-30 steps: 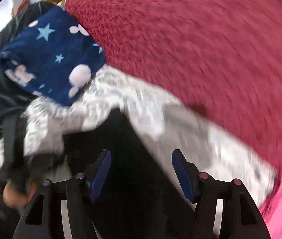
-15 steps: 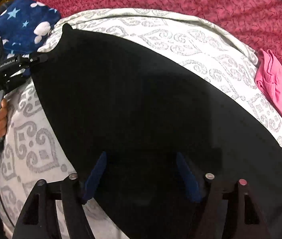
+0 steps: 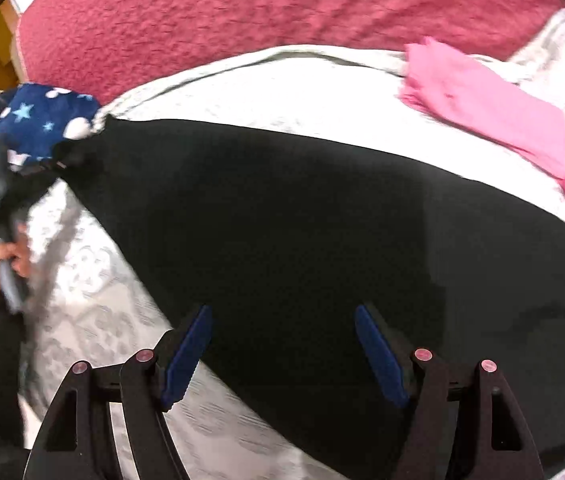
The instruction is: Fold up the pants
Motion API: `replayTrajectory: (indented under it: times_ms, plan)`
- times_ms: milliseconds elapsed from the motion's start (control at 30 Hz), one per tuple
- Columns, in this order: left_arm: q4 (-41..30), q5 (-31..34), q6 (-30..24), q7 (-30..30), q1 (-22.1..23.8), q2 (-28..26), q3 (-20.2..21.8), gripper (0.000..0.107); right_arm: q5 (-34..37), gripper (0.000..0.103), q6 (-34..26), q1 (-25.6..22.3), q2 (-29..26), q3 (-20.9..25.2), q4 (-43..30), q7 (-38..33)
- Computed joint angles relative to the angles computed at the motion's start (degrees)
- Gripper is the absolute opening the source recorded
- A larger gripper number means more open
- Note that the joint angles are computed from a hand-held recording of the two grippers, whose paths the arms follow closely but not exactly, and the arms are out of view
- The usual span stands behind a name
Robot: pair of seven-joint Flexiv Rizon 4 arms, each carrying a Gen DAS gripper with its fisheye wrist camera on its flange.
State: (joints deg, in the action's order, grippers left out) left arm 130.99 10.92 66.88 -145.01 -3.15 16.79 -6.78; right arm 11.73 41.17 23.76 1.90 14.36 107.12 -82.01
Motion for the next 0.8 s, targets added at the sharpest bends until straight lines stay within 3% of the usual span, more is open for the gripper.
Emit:
replayTrajectory:
  times_ms: [167, 333, 667, 800]
  plan:
    - [-10.9, 4.1, -6.1, 2.9, -1.5, -4.6, -4.8, 0.004, -1.6, 0.076, 0.9, -1.1, 2.0, -0.7, 1.6, 1.9]
    - [-18.5, 5.5, -7.5, 6.0, -6.4, -10.5, -5.5, 0.005, 0.1, 0.076, 1.3, -2.0, 4.6, -1.5, 2.7, 1.3]
    - [-25.2, -2.6, -5.0, 15.1, -16.6, -21.2, -3.7, 0.005, 6.0, 0.076, -0.1, -2.9, 6.7, -3.5, 3.4, -0.3]
    - [-26.0, -6.5, -4.0, 17.1, -19.9, -24.5, -3.0, 0.005, 14.9, 0.076, -3.2, -3.3, 6.1, -5.6, 1.2, -3.3]
